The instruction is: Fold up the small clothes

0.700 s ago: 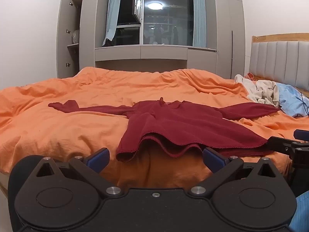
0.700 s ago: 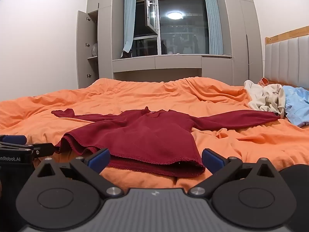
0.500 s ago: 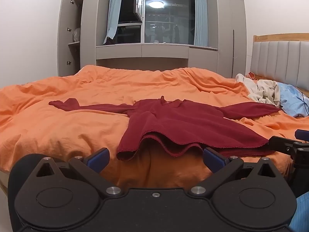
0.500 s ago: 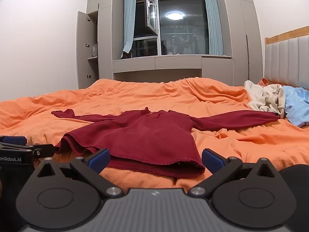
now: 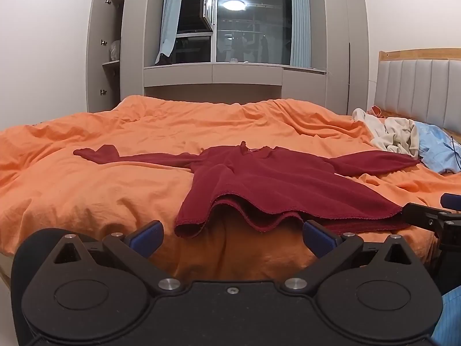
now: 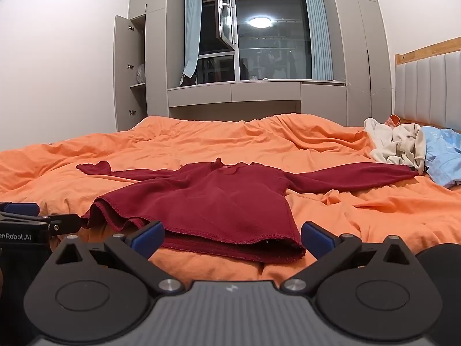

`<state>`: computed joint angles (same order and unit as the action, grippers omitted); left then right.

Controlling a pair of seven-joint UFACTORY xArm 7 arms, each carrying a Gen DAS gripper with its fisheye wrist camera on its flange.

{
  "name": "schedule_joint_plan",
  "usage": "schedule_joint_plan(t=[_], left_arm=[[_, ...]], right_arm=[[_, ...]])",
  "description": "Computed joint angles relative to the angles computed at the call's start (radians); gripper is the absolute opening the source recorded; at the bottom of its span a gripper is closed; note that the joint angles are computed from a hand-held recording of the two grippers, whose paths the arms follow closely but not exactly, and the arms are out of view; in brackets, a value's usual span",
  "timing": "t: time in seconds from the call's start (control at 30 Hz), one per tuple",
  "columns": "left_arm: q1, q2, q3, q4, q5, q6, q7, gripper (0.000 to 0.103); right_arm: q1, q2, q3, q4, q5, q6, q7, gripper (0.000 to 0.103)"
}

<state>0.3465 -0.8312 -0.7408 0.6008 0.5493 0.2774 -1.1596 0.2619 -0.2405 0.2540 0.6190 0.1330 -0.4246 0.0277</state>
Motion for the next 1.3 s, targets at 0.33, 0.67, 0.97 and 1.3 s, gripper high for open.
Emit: schedule_joint_plan(t=[0.33, 0.67, 0.97, 1.3], left_arm=[[-0.003, 0.006, 0.001, 0.007, 0.006, 0.008, -0.009, 0.102], [0.025, 0.022, -0.022, 0.013, 0.016, -0.009, -0.029, 0.102], [0.019, 0.014, -0.011, -0.007, 0.016, -0.017, -0.025, 0.102], [0.022, 0.016, -0.019, -0.013, 0.013, -0.012, -0.033, 0.102]], right_arm=[[-0.008, 0.004, 0.019, 0.005, 0.025, 0.0, -0.019, 0.103], [-0.008, 0.007, 0.029, 0.004, 0.042, -0.001, -0.03, 0.103], [-0.002, 0.007, 0.022, 0.005, 0.039, 0.001, -0.03, 0.103], [0.005, 0.013, 0.008, 0.003, 0.024, 0.007, -0.013, 0.103]])
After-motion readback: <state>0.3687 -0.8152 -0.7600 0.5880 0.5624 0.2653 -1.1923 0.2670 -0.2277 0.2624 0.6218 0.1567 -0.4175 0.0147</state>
